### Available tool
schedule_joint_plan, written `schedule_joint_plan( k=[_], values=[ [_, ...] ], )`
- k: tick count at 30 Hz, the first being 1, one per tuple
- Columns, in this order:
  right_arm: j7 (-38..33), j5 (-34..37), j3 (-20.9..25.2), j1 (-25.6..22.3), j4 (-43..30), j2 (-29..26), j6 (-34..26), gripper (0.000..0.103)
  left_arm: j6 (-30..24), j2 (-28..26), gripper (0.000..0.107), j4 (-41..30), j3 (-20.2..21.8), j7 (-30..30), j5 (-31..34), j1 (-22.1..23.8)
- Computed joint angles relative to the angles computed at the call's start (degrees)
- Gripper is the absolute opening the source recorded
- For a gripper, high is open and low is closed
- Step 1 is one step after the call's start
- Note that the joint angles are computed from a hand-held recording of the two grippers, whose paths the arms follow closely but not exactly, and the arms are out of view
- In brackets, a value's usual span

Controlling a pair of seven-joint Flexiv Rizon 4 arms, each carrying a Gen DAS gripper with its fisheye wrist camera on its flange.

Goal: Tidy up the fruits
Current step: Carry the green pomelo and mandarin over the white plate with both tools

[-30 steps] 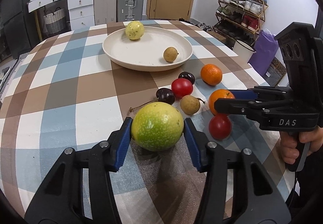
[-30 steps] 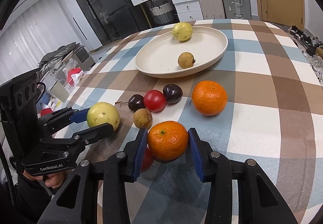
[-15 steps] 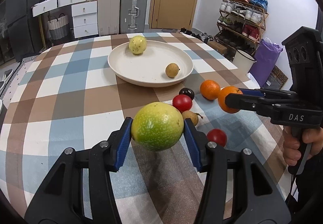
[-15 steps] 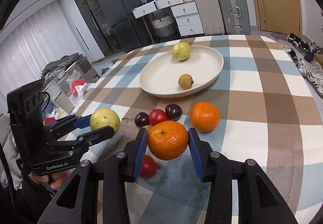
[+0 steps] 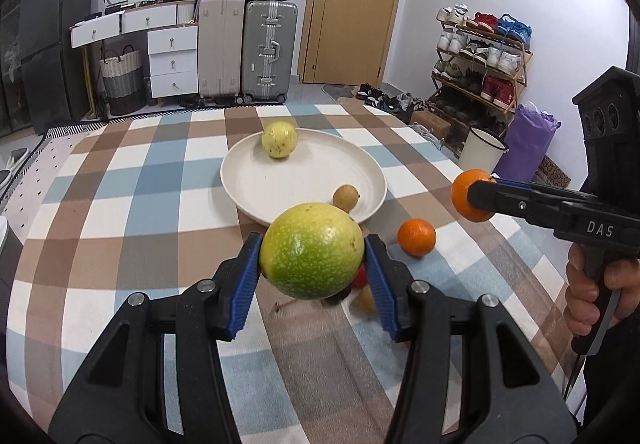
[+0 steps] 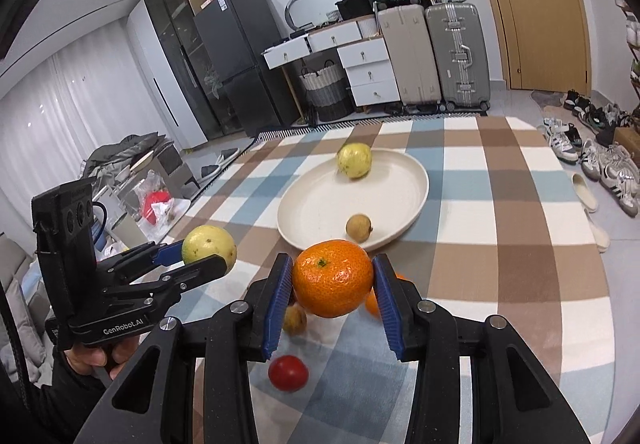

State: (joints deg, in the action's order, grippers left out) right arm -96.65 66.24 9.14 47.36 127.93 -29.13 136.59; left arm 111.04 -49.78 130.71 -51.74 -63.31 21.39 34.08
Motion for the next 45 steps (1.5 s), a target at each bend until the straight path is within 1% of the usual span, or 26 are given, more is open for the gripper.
schedule_joint_plan(
  k=[3, 11, 16, 21, 24, 27, 30, 33, 37, 40, 45],
  values=[
    [-0.88, 0.26, -0.39, -0.17, -0.03, 0.84, -0.02, 0.042, -0.33, -0.04, 0.048, -0.94, -0.27, -0.28, -0.49, -0.46],
    [-4.03, 0.8, -0.88, -1.82, -0.68, 3.02, -1.05, 0.042, -0.27, 0.49, 0.048, -3.17, 0.61, -1.03, -1.31, -2.67],
    [-3.66, -0.78, -1.23, -3.29, -0.71, 3.46, -2.1, 0.042, -1.19, 0.36, 0.048, -5.64, 1.58, -1.55, -2.55, -4.8],
    [-2.07, -2.8, -2.04, -4.17, -0.61, 3.24, -3.22, 0.042, -1.26, 0.16, 0.048, -8.45, 3.82, -1.74, -3.9, -7.94],
    [-0.63, -4.65, -2.98, -4.51, -0.67, 2.41, -3.66, 0.042, -2.11, -0.47, 0.048, -10.23, 4.58, -1.85, -4.79, -9.37],
    [1.7, -7.02, -3.72, -4.78, -0.44, 1.29, -3.87, 0.042, -1.67, -0.52, 0.048, -12.0, 6.83, -1.91, -5.75, -11.95],
    [2.53, -8.39, -5.76, -4.17, -0.89, 0.05, -4.8, 0.042, -2.32, -1.04, 0.048, -13.78, 8.18, -1.79, -6.35, -13.73],
    [4.63, -11.06, -6.87, -4.31, -0.72, -1.21, -4.96, 0.042, -2.58, -1.79, 0.048, -15.46, 9.32, -1.45, -7.05, -15.38],
    [5.26, -12.48, -9.71, -2.79, -1.23, -2.97, -4.92, 0.042, -3.59, -2.94, 0.048, -17.41, 9.95, -0.89, -8.01, -16.74],
    [6.88, -14.48, -10.55, -3.36, -1.57, -4.25, -5.27, 0.042, -4.02, -3.44, 0.048, -18.91, 10.96, -0.41, -9.05, -18.24],
    [10.98, -18.95, -11.32, -4.9, -1.47, -5.85, -6.1, 0.042, -4.84, -4.43, 0.048, -20.72, 11.41, 0.47, -10.16, -19.57]
  ],
)
